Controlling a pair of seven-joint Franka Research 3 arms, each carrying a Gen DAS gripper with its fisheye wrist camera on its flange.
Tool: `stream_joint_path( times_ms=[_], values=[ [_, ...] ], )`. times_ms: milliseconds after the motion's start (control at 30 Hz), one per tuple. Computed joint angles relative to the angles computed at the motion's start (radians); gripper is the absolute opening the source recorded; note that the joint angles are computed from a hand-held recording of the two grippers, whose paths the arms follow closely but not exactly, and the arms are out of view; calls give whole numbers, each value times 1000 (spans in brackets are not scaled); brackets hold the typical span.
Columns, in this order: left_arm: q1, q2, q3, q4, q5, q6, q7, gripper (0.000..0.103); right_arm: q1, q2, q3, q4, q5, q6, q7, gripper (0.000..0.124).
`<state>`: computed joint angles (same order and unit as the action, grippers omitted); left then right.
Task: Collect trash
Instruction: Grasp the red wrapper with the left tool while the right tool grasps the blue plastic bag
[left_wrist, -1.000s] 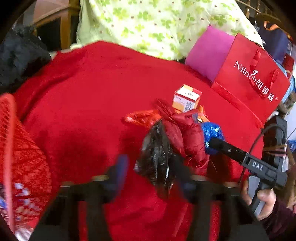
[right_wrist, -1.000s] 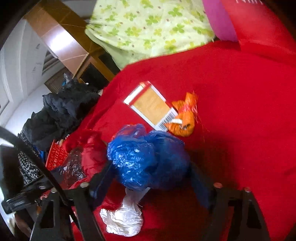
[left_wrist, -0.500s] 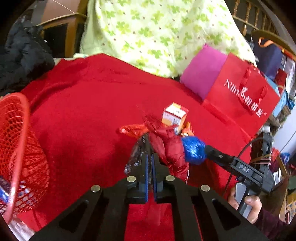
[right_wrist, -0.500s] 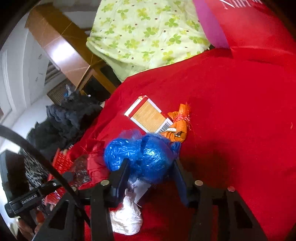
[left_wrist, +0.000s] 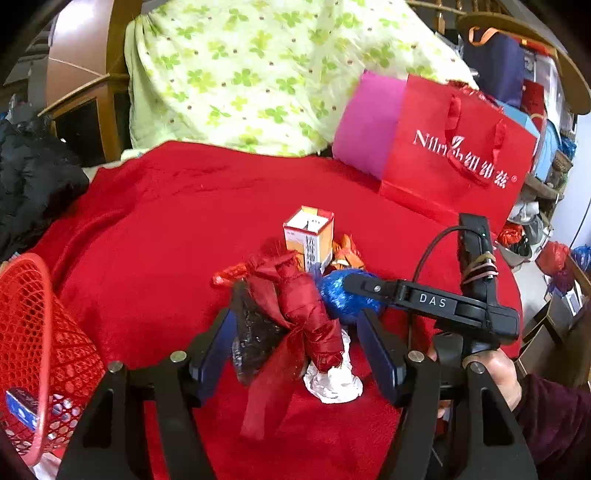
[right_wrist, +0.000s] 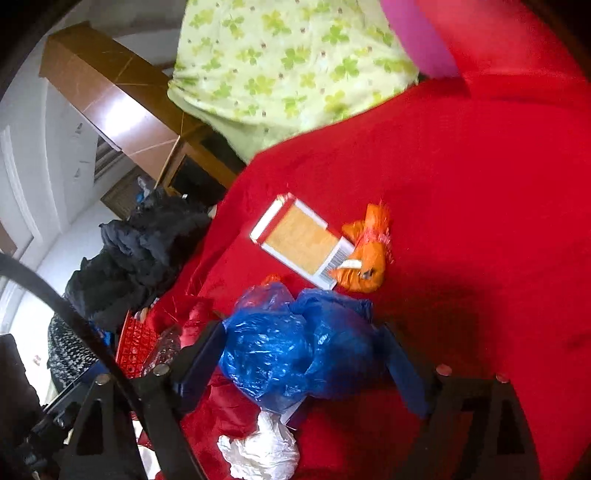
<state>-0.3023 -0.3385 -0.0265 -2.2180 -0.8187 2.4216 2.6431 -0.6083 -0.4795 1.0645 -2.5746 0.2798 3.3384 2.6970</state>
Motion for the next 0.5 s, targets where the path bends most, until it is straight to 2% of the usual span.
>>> stream_joint_path(
  times_ms=[33, 67, 233, 333, 500],
  values=[
    [3, 15, -6, 10, 13, -4, -20, 69, 31, 53, -35, 2, -25, 18, -8, 85],
    [7, 26, -12, 17, 24, -8, -41, 69, 36, 71, -36, 2, -8, 34, -28, 78],
    [9, 52, -47, 18, 74, 20, -96, 69, 4, 37, 18, -12, 61, 72, -60, 67],
    [-2, 68, -69, 21, 109, 49, -119, 69, -9, -16, 51, -48, 150, 113, -35, 65],
    [-4, 126, -117, 33, 244, 117, -259, 69, 14, -47, 72, -123, 313, 209, 25, 65]
  ],
)
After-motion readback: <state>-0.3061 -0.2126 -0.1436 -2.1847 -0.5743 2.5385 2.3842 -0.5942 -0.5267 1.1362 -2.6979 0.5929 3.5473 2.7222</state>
